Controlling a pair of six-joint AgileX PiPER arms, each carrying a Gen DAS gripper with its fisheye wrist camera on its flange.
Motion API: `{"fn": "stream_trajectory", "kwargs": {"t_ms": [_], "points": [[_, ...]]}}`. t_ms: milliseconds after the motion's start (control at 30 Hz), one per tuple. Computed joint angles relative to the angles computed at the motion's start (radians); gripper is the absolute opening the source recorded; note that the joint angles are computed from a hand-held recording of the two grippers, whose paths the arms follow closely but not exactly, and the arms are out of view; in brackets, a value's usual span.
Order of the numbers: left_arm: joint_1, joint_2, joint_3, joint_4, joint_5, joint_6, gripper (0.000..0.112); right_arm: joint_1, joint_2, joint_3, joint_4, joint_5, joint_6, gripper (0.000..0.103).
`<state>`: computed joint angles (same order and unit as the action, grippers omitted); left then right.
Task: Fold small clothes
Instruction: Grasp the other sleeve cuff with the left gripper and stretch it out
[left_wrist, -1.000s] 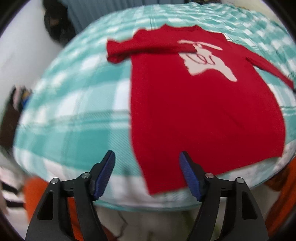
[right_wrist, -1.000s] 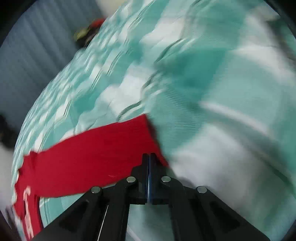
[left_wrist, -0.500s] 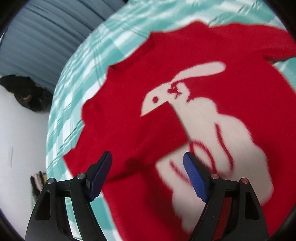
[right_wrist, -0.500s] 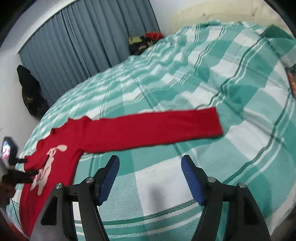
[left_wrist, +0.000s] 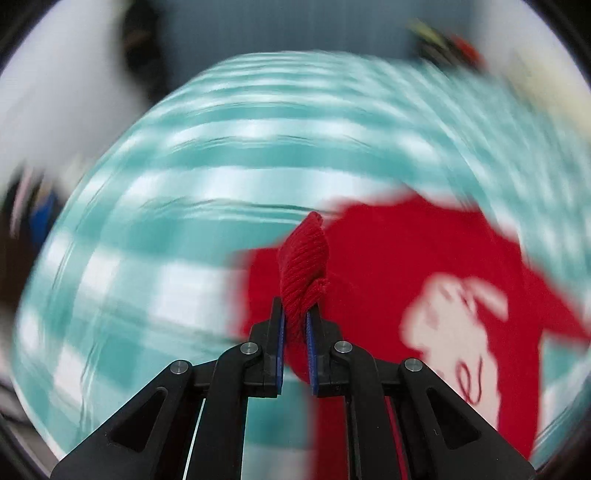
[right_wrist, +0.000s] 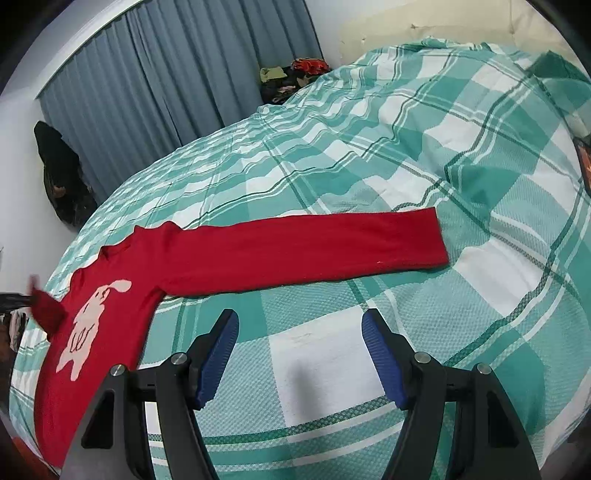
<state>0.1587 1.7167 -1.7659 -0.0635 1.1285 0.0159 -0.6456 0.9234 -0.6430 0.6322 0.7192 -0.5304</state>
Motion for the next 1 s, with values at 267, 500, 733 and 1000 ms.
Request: {"fn": "stream_trajectory", "kwargs": {"t_ms": [267,500,733,1000], "points": [[0.493,0.138,0.034,-0.113,-0.044,0.115,0.009,0.214,-0.003,0.012,-0.247,-0.099,0.269,0.069],[0.545,0.165,0.047,-0.21,-0.083,0.215,0.009,0.374,0.004,0.026,-0.463,-0.113,0.485,0.069],[0.507,0.281,0.033,0.037,-0.153,0.11,0.009,0.409,0.109,0.034,-0.553,-0.125,0.605,0.069],[0.505,0.228,0.046,0.222,-0.154,-0.097,0.091,0.395,0.107,0.031,-0.53,-0.119,0.566,0.07]]}}
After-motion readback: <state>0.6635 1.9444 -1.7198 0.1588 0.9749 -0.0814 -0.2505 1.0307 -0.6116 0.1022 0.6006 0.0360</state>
